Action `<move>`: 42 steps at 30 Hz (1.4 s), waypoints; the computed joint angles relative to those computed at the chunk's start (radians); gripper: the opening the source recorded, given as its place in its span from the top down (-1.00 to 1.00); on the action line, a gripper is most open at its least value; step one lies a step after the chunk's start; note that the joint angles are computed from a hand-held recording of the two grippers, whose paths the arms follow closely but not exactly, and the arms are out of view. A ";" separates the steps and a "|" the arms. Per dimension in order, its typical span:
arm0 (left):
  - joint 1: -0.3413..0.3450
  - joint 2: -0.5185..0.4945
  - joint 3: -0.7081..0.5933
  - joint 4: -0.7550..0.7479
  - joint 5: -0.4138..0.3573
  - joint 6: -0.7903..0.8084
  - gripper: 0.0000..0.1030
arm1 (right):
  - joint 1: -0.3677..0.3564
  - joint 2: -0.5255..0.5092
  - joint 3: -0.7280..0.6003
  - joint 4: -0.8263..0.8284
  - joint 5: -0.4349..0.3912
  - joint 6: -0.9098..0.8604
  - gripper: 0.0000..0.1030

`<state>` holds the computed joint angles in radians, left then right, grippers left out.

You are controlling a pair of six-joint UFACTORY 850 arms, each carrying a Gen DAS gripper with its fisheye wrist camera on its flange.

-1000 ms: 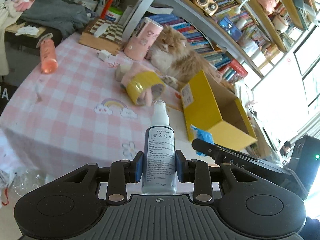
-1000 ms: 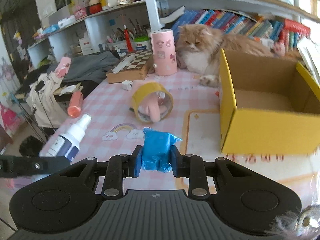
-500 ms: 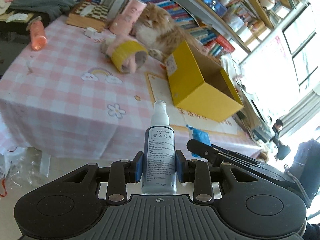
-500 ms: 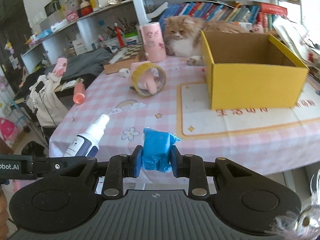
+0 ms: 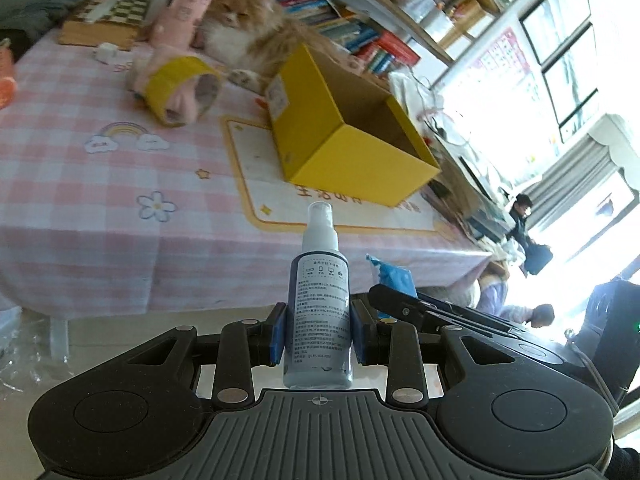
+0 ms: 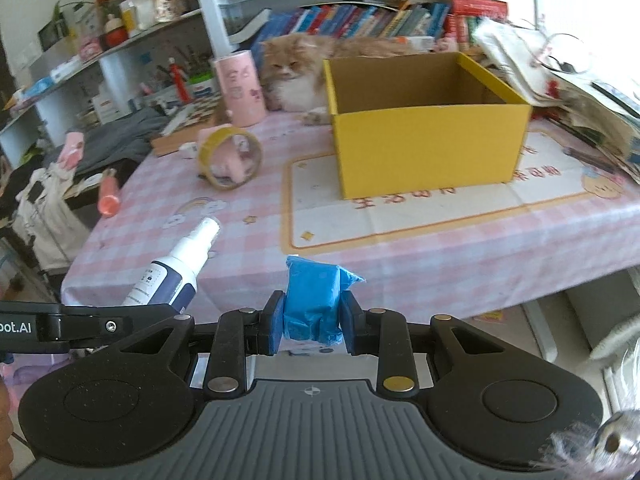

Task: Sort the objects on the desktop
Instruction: 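Lift the spray bottle and blue cloth with both tools toward the yellow box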

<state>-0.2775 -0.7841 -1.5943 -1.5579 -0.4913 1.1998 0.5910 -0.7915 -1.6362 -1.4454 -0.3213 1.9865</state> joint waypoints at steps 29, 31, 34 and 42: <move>-0.039 -0.145 -0.250 0.228 -0.066 -0.181 0.40 | -0.044 0.009 0.009 0.117 -0.040 -0.092 0.49; -0.042 -0.155 -0.268 0.248 -0.069 -0.201 0.40 | -0.050 0.007 0.006 0.128 -0.034 -0.111 0.49; -0.046 -0.171 -0.296 0.281 -0.073 -0.230 0.40 | -0.057 0.004 0.001 0.149 -0.026 -0.133 0.49; -0.058 -0.232 -0.401 0.403 -0.109 -0.335 0.40 | -0.079 -0.006 -0.009 0.225 -0.005 -0.190 0.49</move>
